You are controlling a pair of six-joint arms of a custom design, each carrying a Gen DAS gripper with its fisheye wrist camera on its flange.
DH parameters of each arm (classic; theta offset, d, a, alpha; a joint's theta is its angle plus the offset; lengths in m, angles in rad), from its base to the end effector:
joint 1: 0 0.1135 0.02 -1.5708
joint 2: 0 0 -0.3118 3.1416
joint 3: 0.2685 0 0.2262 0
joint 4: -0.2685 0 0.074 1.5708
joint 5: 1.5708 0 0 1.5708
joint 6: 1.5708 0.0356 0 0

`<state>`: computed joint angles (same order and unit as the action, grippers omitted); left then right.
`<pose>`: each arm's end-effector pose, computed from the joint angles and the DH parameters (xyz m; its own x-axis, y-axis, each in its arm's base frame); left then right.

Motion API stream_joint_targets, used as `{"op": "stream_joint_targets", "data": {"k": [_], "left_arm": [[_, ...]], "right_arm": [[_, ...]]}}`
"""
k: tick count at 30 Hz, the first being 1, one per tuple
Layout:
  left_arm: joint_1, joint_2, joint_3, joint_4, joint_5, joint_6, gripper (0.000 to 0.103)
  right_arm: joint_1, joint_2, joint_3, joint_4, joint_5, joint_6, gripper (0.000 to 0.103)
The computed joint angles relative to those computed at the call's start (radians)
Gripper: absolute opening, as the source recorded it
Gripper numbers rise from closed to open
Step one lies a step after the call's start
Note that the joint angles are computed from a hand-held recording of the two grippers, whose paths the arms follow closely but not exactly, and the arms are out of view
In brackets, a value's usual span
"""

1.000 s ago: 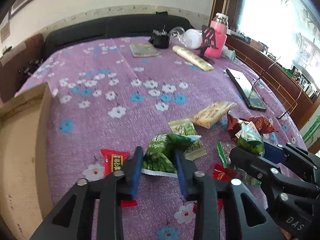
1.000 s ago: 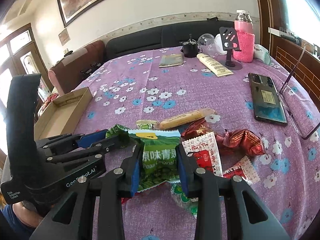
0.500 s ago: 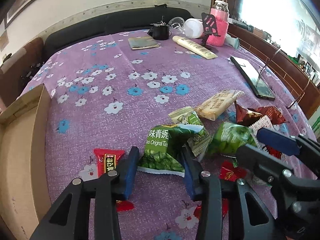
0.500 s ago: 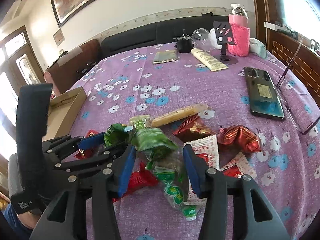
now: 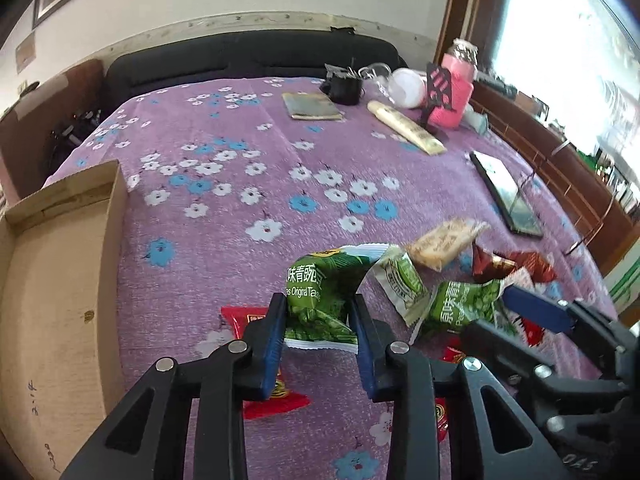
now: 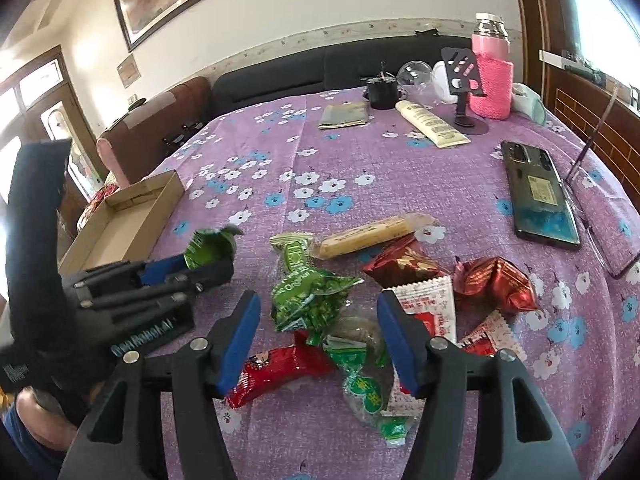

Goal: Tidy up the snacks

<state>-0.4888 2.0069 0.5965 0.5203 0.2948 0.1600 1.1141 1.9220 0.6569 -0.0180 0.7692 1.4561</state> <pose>0.2722 -0.1565 0.1064 -0.5801 0.4812 -0.6573 0.7123 0.6911 -0.1227 0.1450 0.2389 0.1209 -0.6025 0.3922 -0.6951 0.3563 0.9115 0.2056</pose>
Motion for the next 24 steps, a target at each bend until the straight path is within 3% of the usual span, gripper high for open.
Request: {"op": "stream_joint_targets", "data": {"k": [6,8,9,10,13,24], "left_arm": [[0.0,-0.027,-0.023,0.029,0.002,-0.004,0.032],[0.004,-0.033,-0.028,0.033,0.007,-0.007,0.032],[0.007,-0.034,-0.027,0.032,0.01,-0.006,0.033],[0.011,-0.035,-0.026,0.032,0.011,-0.008,0.033],[0.023,-0.035,-0.016,0.018,0.023,-0.012,0.032],[0.046,-0.067,-0.022,0.017,0.048,-0.018,0.033]], "right_arm": [[-0.028,0.098,0.149,-0.163,0.018,-0.097,0.065],[-0.025,0.088,0.13,-0.138,0.024,-0.099,0.063],[-0.021,0.079,0.112,-0.123,0.031,-0.082,0.053],[-0.023,0.071,0.092,-0.095,0.025,-0.08,0.051],[-0.021,0.055,0.052,-0.04,0.015,-0.069,0.051],[0.014,0.036,0.053,-0.061,0.059,-0.027,0.049]]}}
